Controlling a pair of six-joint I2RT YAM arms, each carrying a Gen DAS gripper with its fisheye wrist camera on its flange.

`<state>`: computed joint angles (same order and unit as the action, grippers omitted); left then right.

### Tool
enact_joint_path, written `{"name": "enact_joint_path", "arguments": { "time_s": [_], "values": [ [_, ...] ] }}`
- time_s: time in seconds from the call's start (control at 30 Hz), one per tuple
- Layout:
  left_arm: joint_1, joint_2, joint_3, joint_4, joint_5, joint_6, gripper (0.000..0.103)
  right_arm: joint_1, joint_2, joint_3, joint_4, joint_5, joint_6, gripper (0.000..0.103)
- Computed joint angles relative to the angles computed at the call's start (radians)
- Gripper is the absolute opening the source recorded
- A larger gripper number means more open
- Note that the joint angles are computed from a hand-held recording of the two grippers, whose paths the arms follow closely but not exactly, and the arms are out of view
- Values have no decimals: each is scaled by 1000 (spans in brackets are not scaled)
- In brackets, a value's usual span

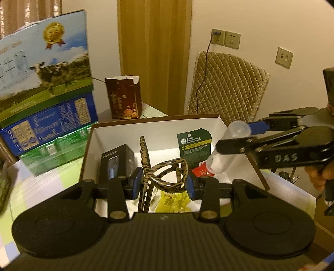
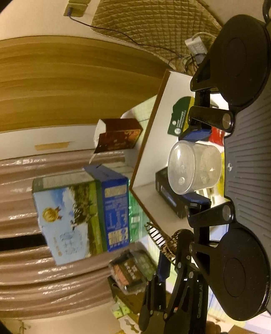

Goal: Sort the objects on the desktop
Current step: 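Carry the hair claw with left tool while right tool carries the clear cup into the box, then open left tool to drop the hair claw while right tool releases the clear cup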

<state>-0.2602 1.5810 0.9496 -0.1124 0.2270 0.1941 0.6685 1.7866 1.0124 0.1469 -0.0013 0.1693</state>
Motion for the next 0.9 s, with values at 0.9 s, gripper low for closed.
{"name": "enact_joint_path", "arguments": {
  "time_s": [0.9],
  "values": [
    [-42, 738, 805, -310, -30, 5, 18, -144, 471, 516, -229, -134, -87, 48]
  ]
}}
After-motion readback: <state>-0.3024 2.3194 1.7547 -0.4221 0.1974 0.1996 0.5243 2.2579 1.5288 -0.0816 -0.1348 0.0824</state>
